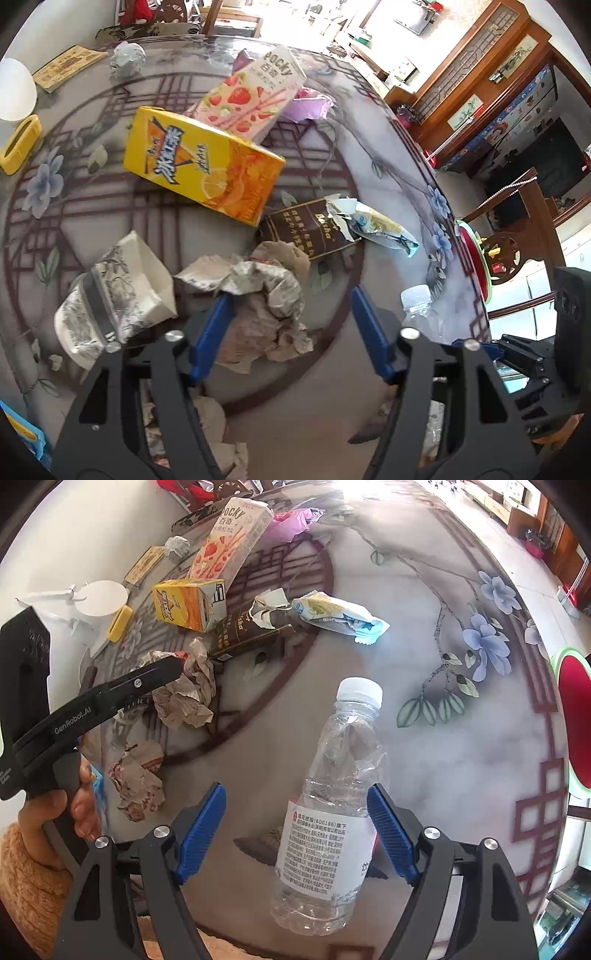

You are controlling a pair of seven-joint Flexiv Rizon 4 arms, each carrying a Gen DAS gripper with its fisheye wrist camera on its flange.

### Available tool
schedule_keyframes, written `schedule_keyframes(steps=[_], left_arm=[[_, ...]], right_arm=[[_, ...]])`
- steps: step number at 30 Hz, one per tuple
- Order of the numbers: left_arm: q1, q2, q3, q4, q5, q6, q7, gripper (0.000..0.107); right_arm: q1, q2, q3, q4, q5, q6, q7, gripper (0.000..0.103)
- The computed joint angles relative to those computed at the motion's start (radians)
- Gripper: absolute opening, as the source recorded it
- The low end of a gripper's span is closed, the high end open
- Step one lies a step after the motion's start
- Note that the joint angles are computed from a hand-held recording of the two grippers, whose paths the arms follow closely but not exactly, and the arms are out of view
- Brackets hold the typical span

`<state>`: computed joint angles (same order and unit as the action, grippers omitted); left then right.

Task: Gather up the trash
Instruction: 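Grasp the crumpled paper with the left tool while the right tool holds the bottle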

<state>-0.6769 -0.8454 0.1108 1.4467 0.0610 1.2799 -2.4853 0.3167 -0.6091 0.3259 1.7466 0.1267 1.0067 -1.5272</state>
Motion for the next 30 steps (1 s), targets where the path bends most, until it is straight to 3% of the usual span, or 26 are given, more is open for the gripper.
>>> schedule_keyframes(steps=[4,8,16,21,24,26,28,30], left_arm=[[-0.001,-0.021,0.0,-0.046,0.0,-0.076,0.011,0.077],[-0.016,0.004,0.025,-0.007,0.017,-0.004,-0.051,0.077],[-0.038,0.052,0.063,0.045,0.057,-0.016,-0.134,0.077],[0.018,0.031,-0.023,0.024,0.038,-0.052,-0.059,0.077],[0.017,0.007,-0.032,-0.009,0.027,-0.087,-0.038,0.077],[0.015,-0.005,-0.03,-0.027,0.025,-0.098,-0.036,0.072],[0.022,-0.01,-0.038,-0.03,0.018,-0.094,-0.031,0.04],[0.035,-0.007,-0.051,-0.009,0.005,-0.058,-0.032,0.034]], right_arm=[[-0.003,0.004,-0.002,0.007,0.005,-0.003,0.008,0.076],[-0.005,0.01,-0.004,0.015,0.008,0.004,0.015,0.076],[-0.007,0.008,-0.001,0.013,0.009,-0.001,0.013,0.076],[-0.004,0.009,-0.003,0.013,0.007,-0.006,0.013,0.076],[-0.003,0.01,-0.005,0.016,0.006,-0.004,0.016,0.076],[-0.004,0.014,-0.007,0.022,0.007,0.002,0.02,0.076],[-0.004,0.018,-0.009,0.028,0.006,0.006,0.026,0.077],[-0.007,0.022,-0.01,0.033,0.009,0.009,0.031,0.076]])
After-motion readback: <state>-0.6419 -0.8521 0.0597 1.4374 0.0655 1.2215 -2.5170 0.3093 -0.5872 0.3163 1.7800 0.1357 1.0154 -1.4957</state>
